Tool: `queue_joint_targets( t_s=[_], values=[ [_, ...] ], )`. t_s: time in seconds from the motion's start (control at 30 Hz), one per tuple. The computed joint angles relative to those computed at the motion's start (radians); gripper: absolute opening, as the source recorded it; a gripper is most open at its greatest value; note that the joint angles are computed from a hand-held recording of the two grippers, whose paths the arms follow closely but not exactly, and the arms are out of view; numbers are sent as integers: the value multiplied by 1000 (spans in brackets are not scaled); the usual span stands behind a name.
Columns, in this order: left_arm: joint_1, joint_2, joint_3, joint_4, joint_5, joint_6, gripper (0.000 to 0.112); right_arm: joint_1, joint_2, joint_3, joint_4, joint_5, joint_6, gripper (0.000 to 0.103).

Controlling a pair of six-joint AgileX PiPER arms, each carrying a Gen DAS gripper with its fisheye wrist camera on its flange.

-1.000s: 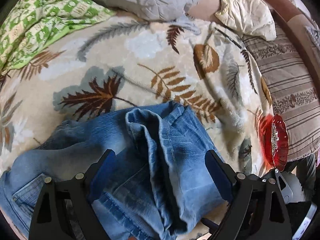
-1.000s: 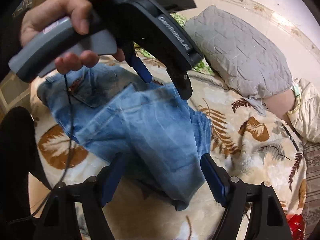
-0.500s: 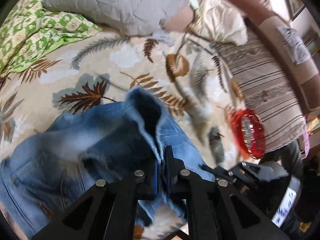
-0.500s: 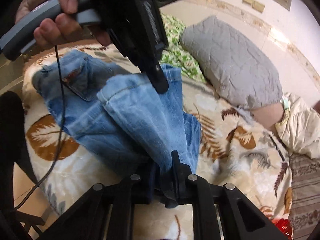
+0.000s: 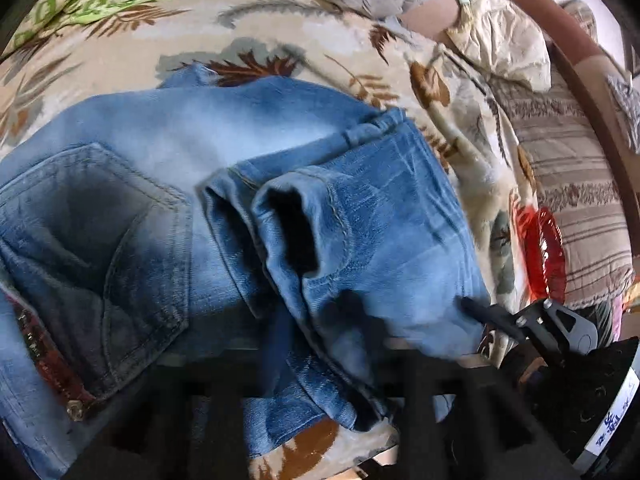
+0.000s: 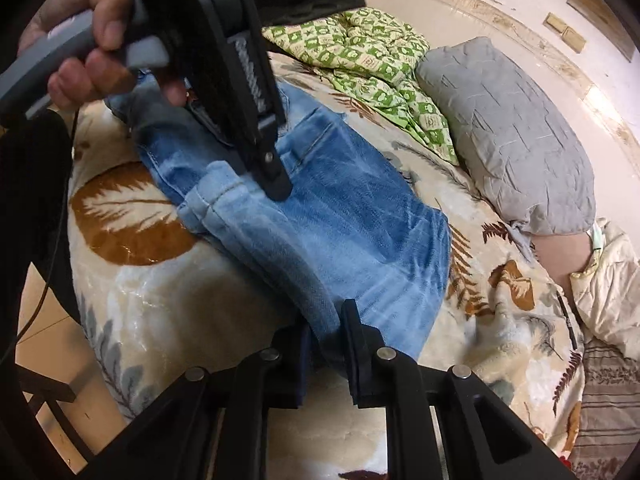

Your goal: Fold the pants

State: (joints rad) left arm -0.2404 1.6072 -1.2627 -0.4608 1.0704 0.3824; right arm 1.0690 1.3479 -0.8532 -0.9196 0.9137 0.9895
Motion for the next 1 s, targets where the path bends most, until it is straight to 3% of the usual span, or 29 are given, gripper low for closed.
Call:
queue_joint_targets(
  t_s=[0.03, 0.07, 0.1, 0.23, 0.33, 0.4, 0.47, 0.6, 1.0],
  values=[
    [15, -15, 6, -17, 1, 12, 92, 9, -11, -5, 11, 22, -3, 44],
    [49, -44, 21, -60, 1, 51, 95, 7, -29, 0, 25, 21, -14, 71],
    [68, -53, 26, -86, 6, 74, 95, 16, -76, 20, 29, 16, -10, 76],
    [170, -70, 26, -208, 63, 149, 95, -36, -218, 18, 146, 0, -138, 76],
    [219, -49, 25, -306, 114, 186, 95, -242, -305, -26, 395, -113, -438, 76],
    [221, -39, 37, -342, 112, 176, 95, -385, -282, -98, 578, -140, -638, 76],
    [203, -21, 48, -362, 82, 152, 95, -509, -225, -179, 743, -129, -838, 76],
    [191, -9, 93, -389, 50, 201, 97, -705, -33, -384, 989, -11, -1202, 76],
    [130, -60, 215, -373, -74, 442, 97, -726, 495, -925, 987, 264, -1560, 76]
  ],
)
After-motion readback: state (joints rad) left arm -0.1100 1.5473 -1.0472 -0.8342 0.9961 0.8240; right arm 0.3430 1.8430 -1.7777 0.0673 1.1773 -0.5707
